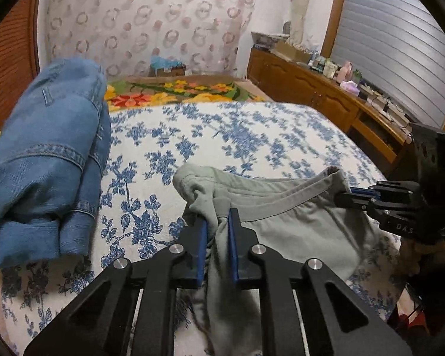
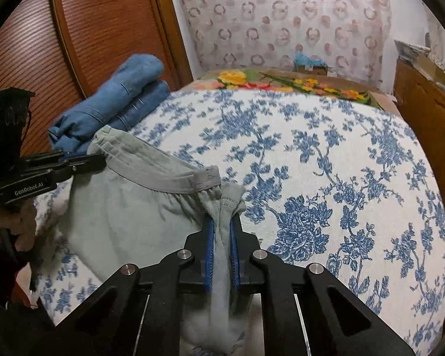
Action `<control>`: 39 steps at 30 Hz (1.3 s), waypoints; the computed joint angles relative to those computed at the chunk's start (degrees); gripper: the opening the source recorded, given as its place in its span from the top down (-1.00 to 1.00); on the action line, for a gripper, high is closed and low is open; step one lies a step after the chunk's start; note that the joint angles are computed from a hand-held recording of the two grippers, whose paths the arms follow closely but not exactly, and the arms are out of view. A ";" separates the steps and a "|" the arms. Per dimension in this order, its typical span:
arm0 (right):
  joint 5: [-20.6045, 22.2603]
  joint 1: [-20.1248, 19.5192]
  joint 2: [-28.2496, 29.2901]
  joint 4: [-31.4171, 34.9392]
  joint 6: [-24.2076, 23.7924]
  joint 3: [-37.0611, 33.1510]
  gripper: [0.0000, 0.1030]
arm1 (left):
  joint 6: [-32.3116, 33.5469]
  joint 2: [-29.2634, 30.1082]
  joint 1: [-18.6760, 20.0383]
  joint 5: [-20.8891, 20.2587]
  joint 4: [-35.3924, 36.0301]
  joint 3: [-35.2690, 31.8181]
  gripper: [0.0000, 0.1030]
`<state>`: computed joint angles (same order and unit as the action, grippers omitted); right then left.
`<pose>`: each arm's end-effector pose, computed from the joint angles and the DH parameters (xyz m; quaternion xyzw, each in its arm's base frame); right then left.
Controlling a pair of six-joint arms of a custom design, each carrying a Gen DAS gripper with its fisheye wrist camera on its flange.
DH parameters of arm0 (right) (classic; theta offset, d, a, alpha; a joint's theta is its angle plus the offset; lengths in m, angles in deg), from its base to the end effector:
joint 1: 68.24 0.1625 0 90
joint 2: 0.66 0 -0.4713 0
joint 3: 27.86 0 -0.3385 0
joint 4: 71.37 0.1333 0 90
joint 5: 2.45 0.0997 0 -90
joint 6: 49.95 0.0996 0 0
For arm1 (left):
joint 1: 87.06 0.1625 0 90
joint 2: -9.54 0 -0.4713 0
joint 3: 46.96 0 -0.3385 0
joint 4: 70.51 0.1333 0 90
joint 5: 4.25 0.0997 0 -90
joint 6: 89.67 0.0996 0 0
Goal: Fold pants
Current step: 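Close both tools on the folded edge of the grey-green pants, then lift the pants with both tools and carry them over the denim stack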
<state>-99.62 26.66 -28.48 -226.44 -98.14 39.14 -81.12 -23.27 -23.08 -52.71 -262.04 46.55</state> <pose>0.1898 -0.7988 0.1232 0.4222 -0.8764 0.1853 0.1391 -0.1218 -0.7039 0.1315 0.1423 0.8735 -0.3728 0.2790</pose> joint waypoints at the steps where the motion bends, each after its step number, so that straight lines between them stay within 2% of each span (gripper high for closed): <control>1: 0.52 0.01 -0.61 -1.04 -0.17 1.15 0.81 | 0.29 -0.07 -0.27 0.07 -0.68 0.33 0.73; 9: 2.36 0.17 -4.97 -9.67 -3.69 9.99 0.82 | 2.14 -1.13 -3.20 1.08 -7.35 4.98 0.75; 22: 7.27 -0.44 -11.16 -15.40 -4.92 19.04 0.82 | 3.81 -2.85 -7.76 2.74 -13.41 10.41 0.75; 28: 8.23 -0.42 -12.65 -16.93 -5.47 21.11 0.82 | 4.91 -3.64 -9.10 3.24 -15.66 11.50 0.75; 39: 11.21 0.57 -12.00 -15.51 -7.09 19.12 0.82 | 7.58 -5.16 -10.05 5.93 -20.91 13.20 0.75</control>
